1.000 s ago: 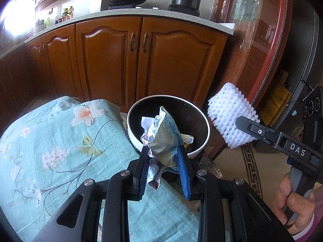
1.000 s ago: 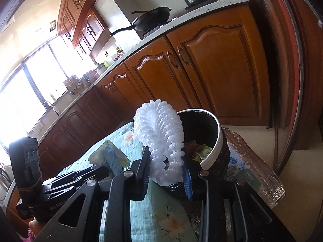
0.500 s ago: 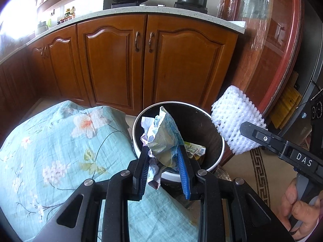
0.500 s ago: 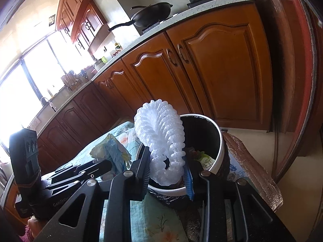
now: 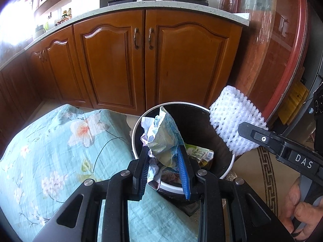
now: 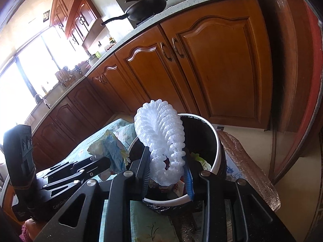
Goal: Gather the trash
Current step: 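Carry the foil wrapper and white foam net over the trash bin with both grippers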
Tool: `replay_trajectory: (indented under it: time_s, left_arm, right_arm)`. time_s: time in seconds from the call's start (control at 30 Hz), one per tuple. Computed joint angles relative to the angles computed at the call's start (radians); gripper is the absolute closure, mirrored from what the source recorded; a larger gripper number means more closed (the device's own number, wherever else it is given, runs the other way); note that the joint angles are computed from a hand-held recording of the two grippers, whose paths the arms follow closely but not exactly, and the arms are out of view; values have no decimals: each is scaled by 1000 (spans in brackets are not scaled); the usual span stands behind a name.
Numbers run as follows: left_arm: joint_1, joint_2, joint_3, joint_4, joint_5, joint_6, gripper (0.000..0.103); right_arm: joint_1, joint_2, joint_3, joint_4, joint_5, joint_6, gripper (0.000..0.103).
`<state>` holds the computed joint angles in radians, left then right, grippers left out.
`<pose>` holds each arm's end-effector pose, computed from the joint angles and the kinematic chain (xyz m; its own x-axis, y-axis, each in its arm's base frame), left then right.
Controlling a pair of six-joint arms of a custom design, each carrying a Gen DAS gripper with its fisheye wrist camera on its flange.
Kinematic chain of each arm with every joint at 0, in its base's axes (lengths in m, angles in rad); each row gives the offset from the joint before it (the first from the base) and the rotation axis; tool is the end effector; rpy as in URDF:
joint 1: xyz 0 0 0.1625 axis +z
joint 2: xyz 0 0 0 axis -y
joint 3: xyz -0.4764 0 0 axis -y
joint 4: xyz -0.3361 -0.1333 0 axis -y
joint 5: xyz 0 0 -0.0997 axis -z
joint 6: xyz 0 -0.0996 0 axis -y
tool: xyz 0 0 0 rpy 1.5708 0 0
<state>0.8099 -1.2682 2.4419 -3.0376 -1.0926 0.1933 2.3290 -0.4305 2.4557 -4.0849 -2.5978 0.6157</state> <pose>-0.1412 -0.4081 0.2515 -0.5942 0.6395 -0.4878 0.7890 0.5813 -0.1989 0.3083 -0.2557 0.0607 -0.8829 0.3180 0.3455 -0.1190 0.5602 -0.8197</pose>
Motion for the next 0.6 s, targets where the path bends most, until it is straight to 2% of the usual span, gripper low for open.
replay_trajectory:
  time_s: [0.6]
  left_arm:
    - [-42, 119, 24, -109, 86, -11, 76]
  right_arm:
    - [-82, 1, 10, 25, 35, 7, 72]
